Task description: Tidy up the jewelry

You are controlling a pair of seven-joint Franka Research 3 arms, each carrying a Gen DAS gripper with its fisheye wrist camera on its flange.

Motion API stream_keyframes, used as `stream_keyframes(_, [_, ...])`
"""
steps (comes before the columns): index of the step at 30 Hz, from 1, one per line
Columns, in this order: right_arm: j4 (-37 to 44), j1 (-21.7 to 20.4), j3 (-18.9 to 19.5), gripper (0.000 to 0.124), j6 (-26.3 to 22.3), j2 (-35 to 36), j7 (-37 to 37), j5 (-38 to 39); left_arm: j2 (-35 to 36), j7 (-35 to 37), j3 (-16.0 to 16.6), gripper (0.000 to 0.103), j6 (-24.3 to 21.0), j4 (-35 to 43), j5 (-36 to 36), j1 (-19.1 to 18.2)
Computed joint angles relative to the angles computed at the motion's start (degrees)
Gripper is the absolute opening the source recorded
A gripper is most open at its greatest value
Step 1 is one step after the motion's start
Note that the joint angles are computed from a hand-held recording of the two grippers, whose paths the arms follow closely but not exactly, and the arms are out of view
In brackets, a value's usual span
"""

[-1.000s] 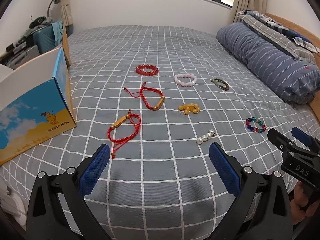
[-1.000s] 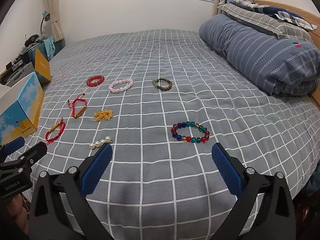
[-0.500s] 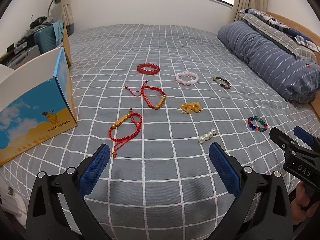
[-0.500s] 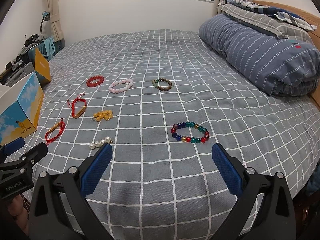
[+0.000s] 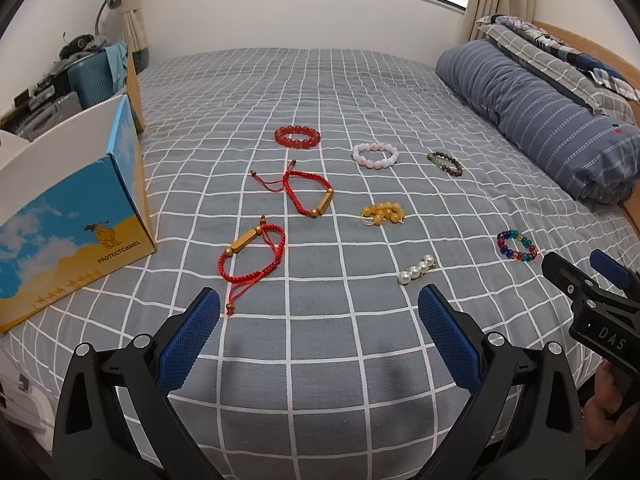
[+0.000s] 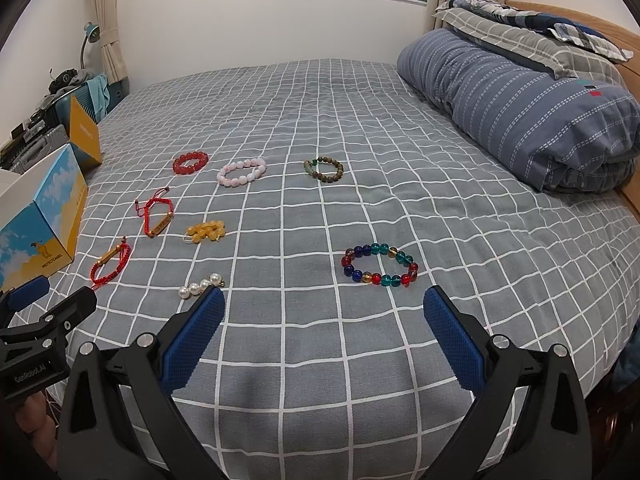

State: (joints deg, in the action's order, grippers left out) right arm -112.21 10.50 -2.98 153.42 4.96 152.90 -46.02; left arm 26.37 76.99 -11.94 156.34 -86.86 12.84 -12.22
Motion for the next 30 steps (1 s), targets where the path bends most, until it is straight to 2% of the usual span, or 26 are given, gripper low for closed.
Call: stream_keyframes(30, [-0.2,-0.2,0.0,0.096,0.0,-0.6,0.1,-0.4,-0.1,0.4,-0.2,0.098,-0.2,0.2,-0.4,0.0])
